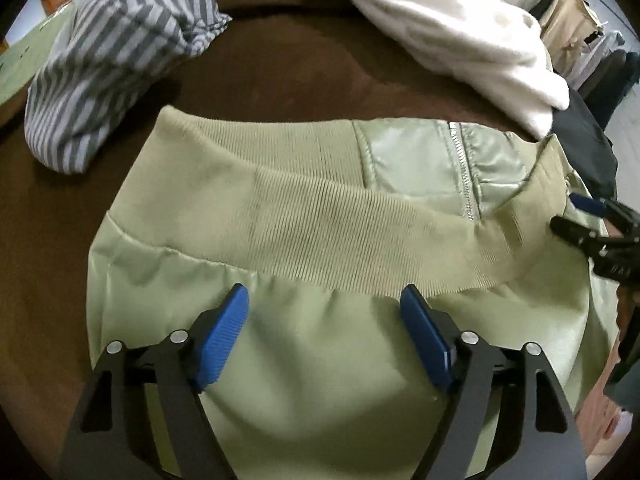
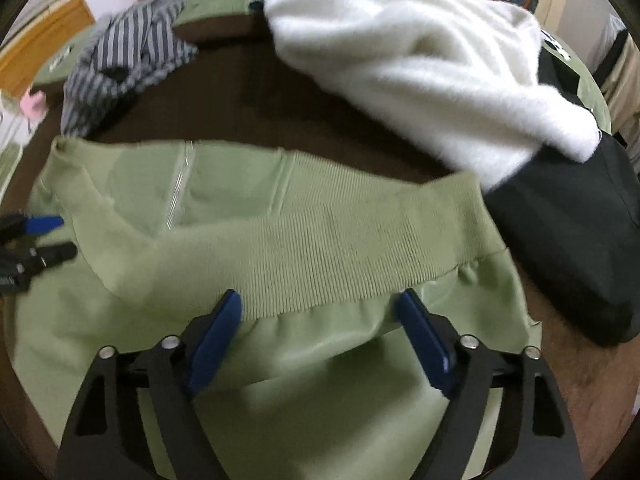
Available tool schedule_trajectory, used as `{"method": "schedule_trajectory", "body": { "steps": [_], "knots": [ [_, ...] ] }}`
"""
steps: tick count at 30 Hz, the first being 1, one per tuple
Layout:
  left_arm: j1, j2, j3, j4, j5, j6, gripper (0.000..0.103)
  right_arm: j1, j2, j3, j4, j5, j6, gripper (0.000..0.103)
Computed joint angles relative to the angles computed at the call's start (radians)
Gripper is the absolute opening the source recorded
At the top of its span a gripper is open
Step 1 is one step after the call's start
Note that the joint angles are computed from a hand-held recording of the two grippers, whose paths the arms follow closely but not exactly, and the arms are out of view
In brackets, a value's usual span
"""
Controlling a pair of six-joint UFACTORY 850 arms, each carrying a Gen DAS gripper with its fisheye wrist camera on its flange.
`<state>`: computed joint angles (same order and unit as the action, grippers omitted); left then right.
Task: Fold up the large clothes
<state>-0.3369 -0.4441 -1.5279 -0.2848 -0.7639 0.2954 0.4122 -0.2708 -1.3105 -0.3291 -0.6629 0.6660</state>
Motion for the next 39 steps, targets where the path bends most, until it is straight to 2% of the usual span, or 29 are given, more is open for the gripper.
{"method": "schedule_trajectory", "body": {
  "steps": [2,3,6,8,10,11,16,18,20,23,27,32,39],
  "knots": [
    [-0.004,0.004,0.016,0.005,0.016,0.001,0.072,0.008,-0.002,0.016,-0.031,0.002,0.018,0.062],
    [-0.007,0.009,0.028,0.009,0.033,0.005,0.069,0.01,-0.001,0.022,-0.041,0.006,0.029,0.059],
    [-0.01,0.017,0.041,0.018,0.06,-0.012,0.051,0.013,0.003,0.03,-0.057,0.017,0.053,0.045],
    [0.007,0.018,0.039,-0.042,0.055,0.0,0.04,0.012,0.003,0.024,-0.051,0.026,0.051,0.035],
    [0.016,0.015,0.035,-0.083,0.057,0.004,0.03,0.011,-0.001,0.015,-0.053,0.029,0.05,0.031],
    [0.017,0.012,0.032,-0.086,0.059,-0.004,0.028,0.011,-0.004,0.01,-0.064,0.031,0.058,0.03],
    [-0.005,0.004,0.03,-0.012,0.12,-0.079,0.027,-0.004,-0.041,-0.027,-0.077,0.047,0.107,0.03],
    [-0.01,-0.003,0.03,0.023,0.147,-0.114,0.031,-0.007,-0.063,-0.041,-0.105,0.049,0.154,0.039],
    [-0.013,-0.013,0.023,0.06,0.17,-0.153,0.038,-0.006,-0.077,-0.048,-0.151,0.033,0.206,0.06],
    [-0.011,-0.016,0.03,0.09,0.203,-0.19,0.043,-0.019,-0.085,-0.044,-0.168,0.051,0.251,0.074],
    [-0.007,-0.008,0.053,0.075,0.236,-0.154,0.044,-0.033,-0.078,-0.019,-0.171,0.098,0.265,0.08],
    [0.019,-0.005,0.076,-0.066,0.248,-0.031,0.045,-0.042,-0.064,0.009,-0.18,0.134,0.284,0.082],
    [0.009,-0.014,0.045,0.001,0.222,-0.037,0.044,-0.036,-0.043,0.027,-0.207,0.128,0.277,0.083]
  ]
}}
